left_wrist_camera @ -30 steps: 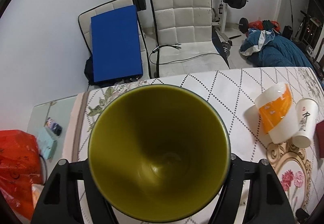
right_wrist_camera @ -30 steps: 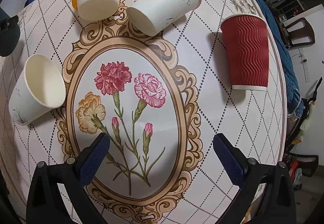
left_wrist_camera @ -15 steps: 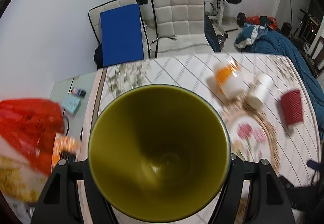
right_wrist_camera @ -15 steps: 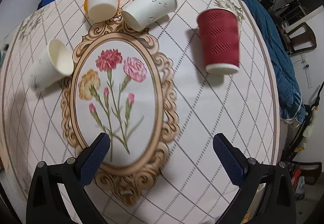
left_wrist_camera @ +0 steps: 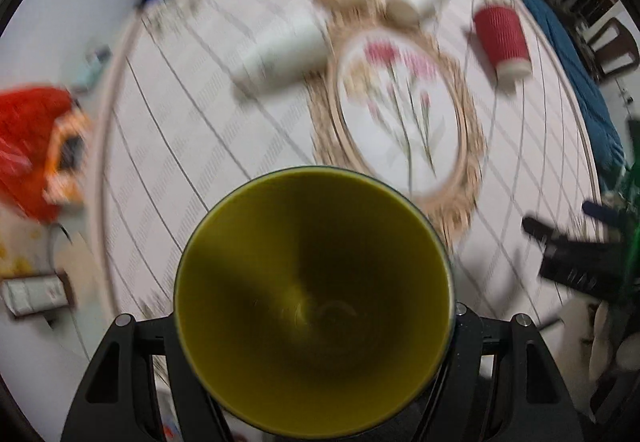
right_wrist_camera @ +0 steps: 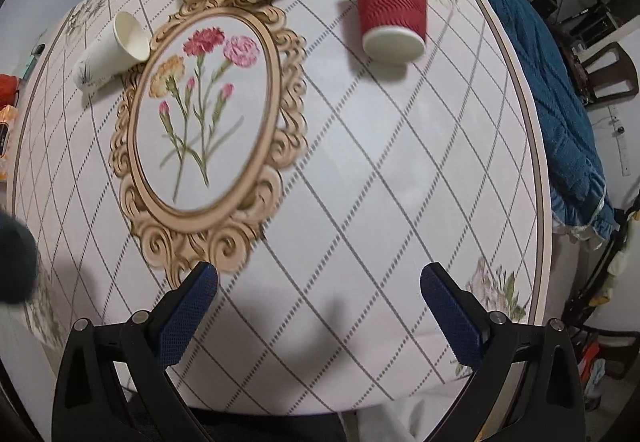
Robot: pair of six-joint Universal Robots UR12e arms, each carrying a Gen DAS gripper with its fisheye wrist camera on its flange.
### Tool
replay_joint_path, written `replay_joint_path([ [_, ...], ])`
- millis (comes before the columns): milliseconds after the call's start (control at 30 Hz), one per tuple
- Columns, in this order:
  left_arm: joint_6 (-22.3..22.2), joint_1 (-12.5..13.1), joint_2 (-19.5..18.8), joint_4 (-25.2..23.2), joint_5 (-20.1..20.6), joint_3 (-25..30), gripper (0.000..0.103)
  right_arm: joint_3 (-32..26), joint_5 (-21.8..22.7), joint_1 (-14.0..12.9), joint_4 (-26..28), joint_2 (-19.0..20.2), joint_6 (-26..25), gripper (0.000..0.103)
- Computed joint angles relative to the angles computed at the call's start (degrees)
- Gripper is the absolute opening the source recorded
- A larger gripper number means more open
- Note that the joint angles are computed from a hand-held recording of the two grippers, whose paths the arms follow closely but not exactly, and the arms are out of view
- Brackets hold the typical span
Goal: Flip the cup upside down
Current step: 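Lift the mug with the left gripper and carry it toward the flower oval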
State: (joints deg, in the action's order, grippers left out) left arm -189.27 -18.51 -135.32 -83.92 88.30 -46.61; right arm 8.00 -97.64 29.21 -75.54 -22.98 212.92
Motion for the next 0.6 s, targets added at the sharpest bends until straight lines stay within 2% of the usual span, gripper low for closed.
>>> replay_joint_path([
  [100, 1.3, 0.3, -1.5, -6.8, -4.5, 1.7, 0.069, 8.0, 0.1, -0.1, -3.4, -4.0, 0.6, 0.103],
  [200, 3.0, 0.4, -3.5, -11.7, -6.5, 3.6, 0.069, 10.5, -0.6, -0.1, -4.1, -5.3, 1.7, 0.103],
  [333, 4.0, 0.2, -6.5, -15.6, -7.1, 7.1, 0.069, 10.7, -1.4, -0.1, -2.8, -5.5, 3.5, 0.103],
  [600, 3.6, -0.7, -11.7, -18.7, -5.3, 15.0, 0.069, 8.6, -2.9, 0.1, 0.3, -4.3, 3.9, 0.103],
])
